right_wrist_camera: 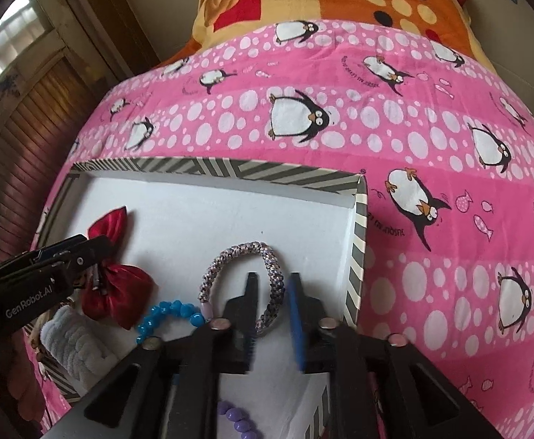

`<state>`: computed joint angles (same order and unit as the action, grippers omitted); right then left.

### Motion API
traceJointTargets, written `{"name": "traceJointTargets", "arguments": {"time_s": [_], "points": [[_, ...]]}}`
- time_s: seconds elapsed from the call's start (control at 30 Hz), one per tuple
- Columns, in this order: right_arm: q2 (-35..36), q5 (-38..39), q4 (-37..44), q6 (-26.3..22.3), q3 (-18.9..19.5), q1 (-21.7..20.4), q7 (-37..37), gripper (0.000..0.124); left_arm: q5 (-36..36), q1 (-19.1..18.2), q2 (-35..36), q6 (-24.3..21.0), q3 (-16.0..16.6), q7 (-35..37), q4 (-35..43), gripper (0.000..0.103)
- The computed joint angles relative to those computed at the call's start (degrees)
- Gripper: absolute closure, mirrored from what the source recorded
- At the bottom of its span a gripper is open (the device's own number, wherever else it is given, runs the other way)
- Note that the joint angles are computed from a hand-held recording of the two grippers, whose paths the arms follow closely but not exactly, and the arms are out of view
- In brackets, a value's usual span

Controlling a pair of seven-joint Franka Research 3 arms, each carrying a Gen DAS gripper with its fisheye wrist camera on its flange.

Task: Organize jewelry
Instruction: 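Carry the red bow into the box with left tool while right tool releases silver bracelet there, then move both open tools back over the remaining bracelets beside the box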

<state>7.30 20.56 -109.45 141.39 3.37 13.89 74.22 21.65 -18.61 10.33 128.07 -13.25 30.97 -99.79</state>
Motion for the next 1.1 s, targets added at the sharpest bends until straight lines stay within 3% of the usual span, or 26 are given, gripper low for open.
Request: {"name": "traceJointTargets", "arguments": {"time_s": [0.27, 0.47, 0.7, 1.1], "points": [[-5.4, 4.0, -4.2, 0.8, -0.1, -0.5, -2.6, 0.097, -0.7, 0.7, -6.0, 3.1, -0.4, -1.4, -4.8, 0.046], [-14.2, 8.9, -11.8, 2.7, -0.3, 0.6, -5.5, 0.084, 2.1, 0.1, -13.4, 1.7, -1.9, -3.6, -11.1, 0.046], [-25.0, 10.4, -21.2, 2.6, -0.5, 2.6, -5.3, 0.083, 3.6, -0.9, -22.2, -0.9, -4.8, -5.9, -19.5, 0.046], [-39.5, 8.7, -33.3, -0.2, 0.0, 4.5, -1.2, 0.082, -0.8, -3.9, -33.5, -1.4, -7.3, -7.9, -29.6, 0.046]]}}
